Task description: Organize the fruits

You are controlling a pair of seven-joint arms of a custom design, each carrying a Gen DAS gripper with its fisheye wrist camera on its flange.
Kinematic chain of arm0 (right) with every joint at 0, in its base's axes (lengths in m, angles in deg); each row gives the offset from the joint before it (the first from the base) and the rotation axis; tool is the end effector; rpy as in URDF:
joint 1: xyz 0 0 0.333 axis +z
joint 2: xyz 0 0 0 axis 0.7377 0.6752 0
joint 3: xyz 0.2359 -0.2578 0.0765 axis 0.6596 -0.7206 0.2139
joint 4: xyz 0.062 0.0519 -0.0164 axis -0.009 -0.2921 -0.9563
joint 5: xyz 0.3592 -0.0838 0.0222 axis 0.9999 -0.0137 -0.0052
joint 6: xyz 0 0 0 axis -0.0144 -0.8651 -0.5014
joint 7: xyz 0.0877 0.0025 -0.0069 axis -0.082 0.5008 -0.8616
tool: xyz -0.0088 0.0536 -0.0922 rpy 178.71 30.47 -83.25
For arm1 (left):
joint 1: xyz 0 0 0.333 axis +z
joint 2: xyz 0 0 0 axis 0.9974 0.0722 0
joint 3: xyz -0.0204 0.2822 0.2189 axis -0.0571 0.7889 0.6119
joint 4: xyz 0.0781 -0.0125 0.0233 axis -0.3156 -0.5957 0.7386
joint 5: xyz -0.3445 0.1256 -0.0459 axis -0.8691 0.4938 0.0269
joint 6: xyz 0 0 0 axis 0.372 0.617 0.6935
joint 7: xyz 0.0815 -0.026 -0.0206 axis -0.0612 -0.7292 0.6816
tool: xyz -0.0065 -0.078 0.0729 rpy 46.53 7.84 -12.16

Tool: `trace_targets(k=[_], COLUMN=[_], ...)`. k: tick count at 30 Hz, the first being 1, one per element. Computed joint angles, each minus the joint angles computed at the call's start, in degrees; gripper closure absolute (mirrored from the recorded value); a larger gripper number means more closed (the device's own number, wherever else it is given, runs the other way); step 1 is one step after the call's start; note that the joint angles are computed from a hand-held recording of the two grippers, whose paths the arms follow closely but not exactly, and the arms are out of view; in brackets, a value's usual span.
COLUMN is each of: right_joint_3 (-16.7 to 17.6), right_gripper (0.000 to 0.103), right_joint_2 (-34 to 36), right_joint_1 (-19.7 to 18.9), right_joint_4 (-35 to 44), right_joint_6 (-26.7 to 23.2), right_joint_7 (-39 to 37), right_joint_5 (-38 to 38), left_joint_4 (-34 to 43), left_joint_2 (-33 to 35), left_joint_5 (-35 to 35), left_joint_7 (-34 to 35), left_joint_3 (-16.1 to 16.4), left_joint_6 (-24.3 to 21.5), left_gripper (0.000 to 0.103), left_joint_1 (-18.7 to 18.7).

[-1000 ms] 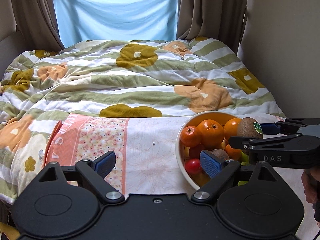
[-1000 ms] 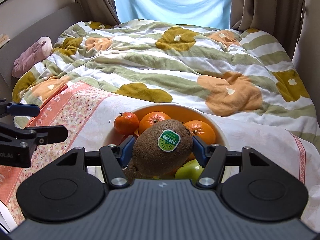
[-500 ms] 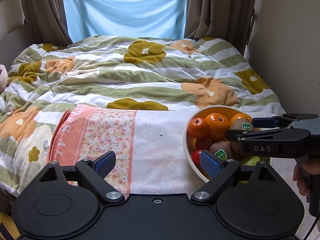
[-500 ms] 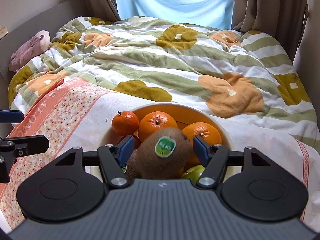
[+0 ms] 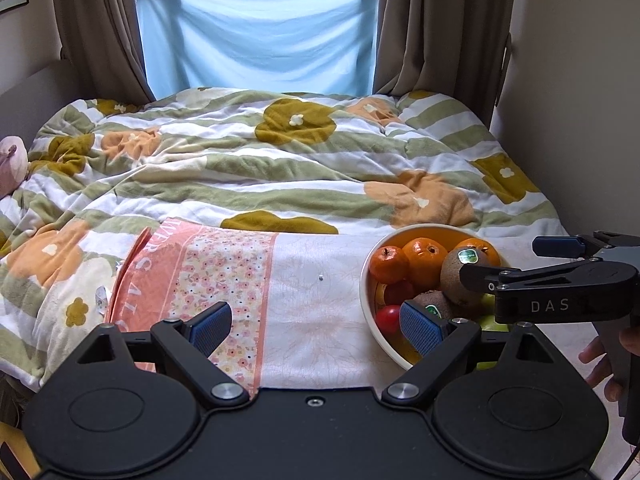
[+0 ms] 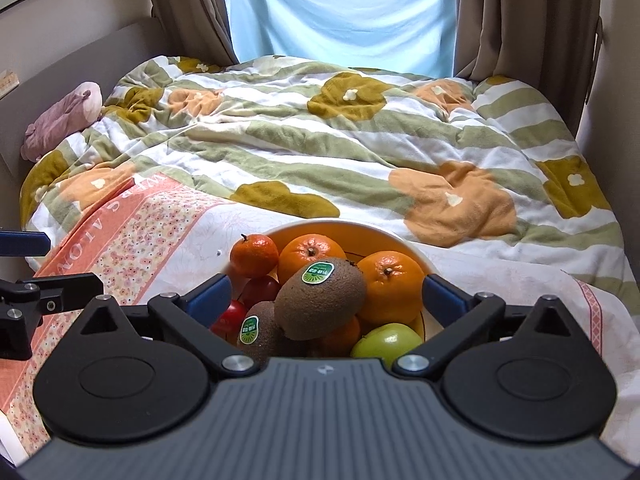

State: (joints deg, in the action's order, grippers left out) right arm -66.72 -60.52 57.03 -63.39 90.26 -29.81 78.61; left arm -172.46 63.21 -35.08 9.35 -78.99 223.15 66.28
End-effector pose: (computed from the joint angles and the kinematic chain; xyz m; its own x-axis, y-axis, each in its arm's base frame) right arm 0.6235 0.1752 0.4704 0.3910 -0.9170 -0.0786 -0.6359 -0.2074 -0.7434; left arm 0.5387 -0.3175 0.5013 0.0608 -0.9981 0.0066 -0.7065 -0.0477 -0.7061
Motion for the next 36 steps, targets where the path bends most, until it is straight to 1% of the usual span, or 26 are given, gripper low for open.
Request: trace_targets(k=[2,4,5,8,9,10,11,12,13,15,17,19,21,24,28,31,36], right_joint_3=[-1.5,-1.8,-2.5,-5.9,-7.6,-10.1,-11.3,-10.7,-9.5,-6.2,-2.9,-0.5,0.0,0.5,2.7,3.3,4.0], right_gripper=[0.000,0.000,0.000,0.000,0.000,0.000,0.000,0.000,0.000,0.000,0.000,0.000,0.000,0.000,0.000,0.000,0.000], right_joint_2=[-2.6,-5.6,-7.3,-12.2,-13.6,-15.3,-17.2,-18.9,-20.5,-24.2,-27.8,-31.2,-34.5,-38.4,-42.9,-45.2,-47.5], right_joint_1=[1.4,1.7,2.4,5.2,6.5,7.9,7.6,6.0,4.0,-0.2,-4.2,-7.0,-7.5,-8.0,-10.4,-10.5,-9.9], right_joint_4=[-2.2,-4.8,-6.3,-10.9,-12.4,-14.3,-15.9,-17.2,-18.5,-21.4,-24.0,-26.3,-28.5,-31.0,-33.5,-34.9,-36.7], right_joint_6=[0.8,1.7,2.2,3.9,4.1,4.0,3.4,2.9,2.7,2.3,1.6,0.9,-0.3,-1.7,-3.5,-4.6,-5.8], right_joint_7=[2.1,3.3,4.5,10.9,15.4,23.7,33.0,39.2,43.4,48.9,51.9,53.2,52.9,51.9,52.0,51.7,50.6], right_joint_5=[-0.8,-0.3,-0.6,-4.9,-9.1,-17.3,-26.9,-33.2,-37.2,-42.3,-45.1,-46.0,-44.7,-42.5,-41.5,-40.6,-39.4], left_joint_4=[-1.2,-2.3,-3.0,-5.3,-6.0,-6.8,-7.5,-8.2,-8.8,-9.8,-10.9,-11.6,-12.5,-13.8,-15.2,-16.5,-18.4], left_joint_2=[-1.7,-3.4,-4.5,-7.7,-8.6,-9.6,-10.6,-11.6,-12.5,-14.2,-15.9,-17.4,-18.8,-20.5,-22.1,-23.4,-25.4], left_joint_5=[2.0,3.3,4.0,5.9,6.5,7.2,7.6,7.7,7.8,8.2,8.4,8.6,9.3,9.0,8.0,7.7,6.6], left_joint_7=[-1.9,-3.3,-3.8,-5.2,-5.8,-6.5,-7.1,-7.6,-7.9,-8.8,-9.3,-9.8,-10.5,-10.1,-9.5,-9.7,-10.2], left_joint_3=[0.1,-0.3,-0.6,-1.9,-2.3,-2.8,-3.3,-3.8,-4.2,-5.2,-6.1,-7.0,-7.8,-8.8,-10.3,-11.2,-12.0], left_joint_6=[0.5,0.8,0.8,0.7,0.8,1.0,1.0,0.9,1.0,1.0,1.0,0.6,0.5,0.5,-1.1,-2.4,-2.8], left_gripper=[0.009,0.009,0.009,0.009,0.009,0.009,0.009,0.009,0.009,0.009,0.009,0.005,0.001,0.000,0.000,0.000,0.000], left_joint_1=[-0.4,-0.4,-0.4,-0.1,0.1,0.3,0.5,0.7,0.9,1.2,1.6,1.9,2.3,2.4,2.4,2.4,2.4])
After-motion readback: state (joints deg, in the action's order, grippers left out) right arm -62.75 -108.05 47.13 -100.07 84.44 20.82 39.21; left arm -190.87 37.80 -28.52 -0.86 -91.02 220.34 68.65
